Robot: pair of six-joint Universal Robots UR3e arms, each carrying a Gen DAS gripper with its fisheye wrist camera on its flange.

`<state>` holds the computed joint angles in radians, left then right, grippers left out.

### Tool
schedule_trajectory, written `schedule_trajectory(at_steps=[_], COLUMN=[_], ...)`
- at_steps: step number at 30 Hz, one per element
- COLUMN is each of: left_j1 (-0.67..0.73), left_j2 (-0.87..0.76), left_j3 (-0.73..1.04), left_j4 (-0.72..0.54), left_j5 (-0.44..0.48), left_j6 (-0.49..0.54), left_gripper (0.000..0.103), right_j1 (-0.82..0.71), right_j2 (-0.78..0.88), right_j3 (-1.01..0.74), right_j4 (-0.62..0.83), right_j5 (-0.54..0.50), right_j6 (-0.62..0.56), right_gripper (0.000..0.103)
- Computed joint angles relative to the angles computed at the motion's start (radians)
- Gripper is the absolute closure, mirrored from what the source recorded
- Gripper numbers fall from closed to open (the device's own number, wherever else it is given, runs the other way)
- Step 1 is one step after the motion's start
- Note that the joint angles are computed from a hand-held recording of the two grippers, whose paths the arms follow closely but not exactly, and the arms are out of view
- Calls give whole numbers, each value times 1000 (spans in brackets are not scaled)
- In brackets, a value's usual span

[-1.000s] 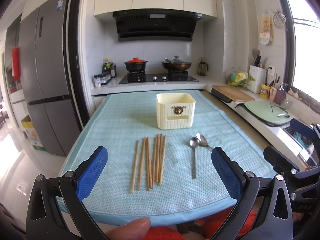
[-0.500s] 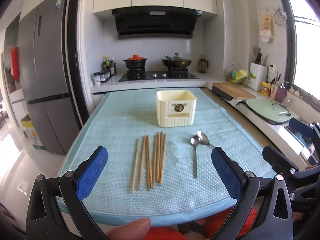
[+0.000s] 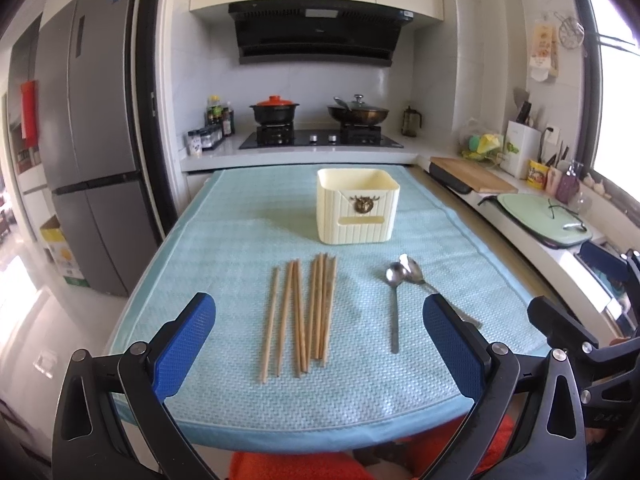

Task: Organize utensils
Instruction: 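Grasp one wooden chopstick with the left tool while the right tool grasps the large spoon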

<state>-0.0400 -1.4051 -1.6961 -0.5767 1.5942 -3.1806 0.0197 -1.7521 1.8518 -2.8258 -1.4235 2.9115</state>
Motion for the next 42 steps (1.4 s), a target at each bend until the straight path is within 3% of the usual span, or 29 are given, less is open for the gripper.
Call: schedule_trajectory(at_steps=[9,25,31,42], left_j1=[28,141,151,234], left_j2=[-53,-204,-247,-459], left_j3=[34,118,137,320], left_j4=[-32,-162,-152,-186], left_j5=[-13,-17,-31,-105], left_j6=[35,-30,3,77], left_gripper=[0,0,0,0], right_j1=[-14,-72,-143,-199], right_j2=[70,215,276,396], right_j3=[-56,-147,-159,-205], right_j4=[25,79,50,154], right_j5=[10,36,54,104], right_j6=[-1,23,-5,-26], right_gripper=[0,0,0,0])
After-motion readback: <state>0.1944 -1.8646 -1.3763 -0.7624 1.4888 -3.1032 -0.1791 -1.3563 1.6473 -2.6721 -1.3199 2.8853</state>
